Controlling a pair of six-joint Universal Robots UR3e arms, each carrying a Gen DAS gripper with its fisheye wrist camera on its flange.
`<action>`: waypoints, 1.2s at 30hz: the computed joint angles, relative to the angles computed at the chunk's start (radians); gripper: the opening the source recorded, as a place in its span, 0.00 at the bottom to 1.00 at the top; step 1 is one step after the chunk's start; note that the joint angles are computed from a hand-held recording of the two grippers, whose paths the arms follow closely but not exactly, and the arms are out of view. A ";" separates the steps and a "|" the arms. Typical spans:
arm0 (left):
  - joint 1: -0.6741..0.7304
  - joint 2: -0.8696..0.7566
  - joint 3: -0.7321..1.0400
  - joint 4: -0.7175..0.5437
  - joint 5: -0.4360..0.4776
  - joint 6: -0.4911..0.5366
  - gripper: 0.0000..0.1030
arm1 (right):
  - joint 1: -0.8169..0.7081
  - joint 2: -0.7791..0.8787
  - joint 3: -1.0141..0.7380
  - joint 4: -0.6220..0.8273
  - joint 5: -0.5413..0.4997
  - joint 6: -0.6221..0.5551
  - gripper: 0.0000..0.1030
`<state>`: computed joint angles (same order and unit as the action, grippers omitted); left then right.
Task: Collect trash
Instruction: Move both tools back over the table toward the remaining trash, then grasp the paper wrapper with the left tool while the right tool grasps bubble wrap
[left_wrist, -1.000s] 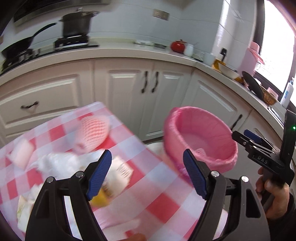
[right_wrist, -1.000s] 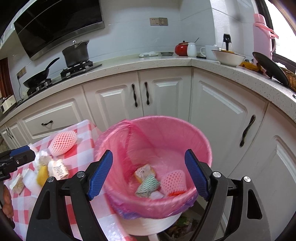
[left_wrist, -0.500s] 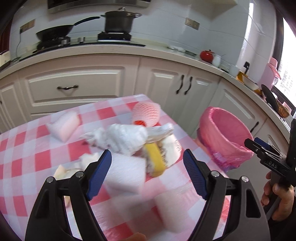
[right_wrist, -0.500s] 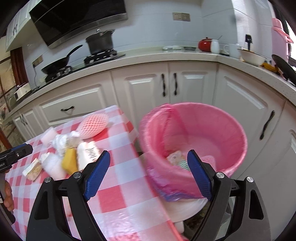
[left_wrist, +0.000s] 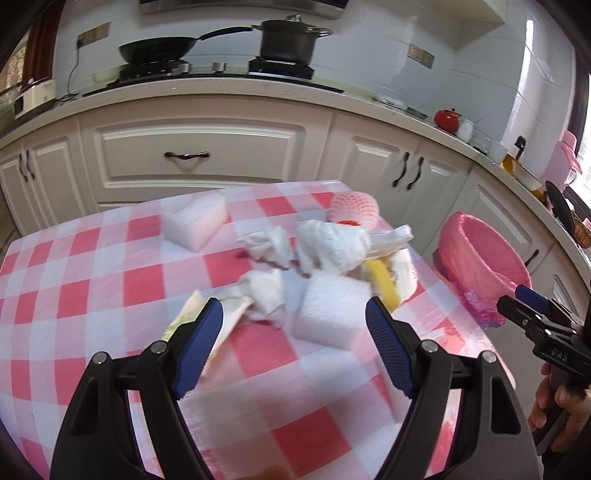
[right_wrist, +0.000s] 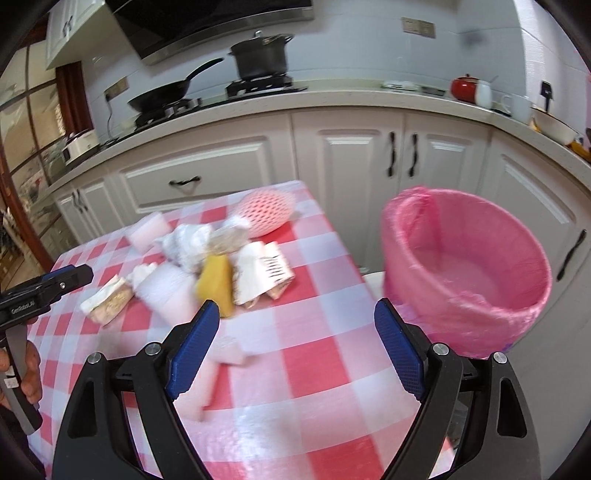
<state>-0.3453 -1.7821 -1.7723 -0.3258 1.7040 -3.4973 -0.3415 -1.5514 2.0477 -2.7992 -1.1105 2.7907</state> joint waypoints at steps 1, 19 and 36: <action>0.004 0.012 -0.019 0.004 0.006 0.002 0.75 | 0.013 0.001 0.003 -0.002 -0.005 0.003 0.79; 0.131 0.041 -0.200 0.071 -0.025 0.078 0.74 | 0.240 0.129 0.025 -0.075 -0.139 0.079 0.78; 0.173 -0.086 -0.119 0.012 -0.040 0.148 0.63 | 0.293 0.233 -0.026 -0.049 -0.168 0.064 0.50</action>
<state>-0.1723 -1.8680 -1.8915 -0.3138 1.6643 -3.3497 -0.0485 -1.3181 2.0217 -2.8481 -1.2783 2.8547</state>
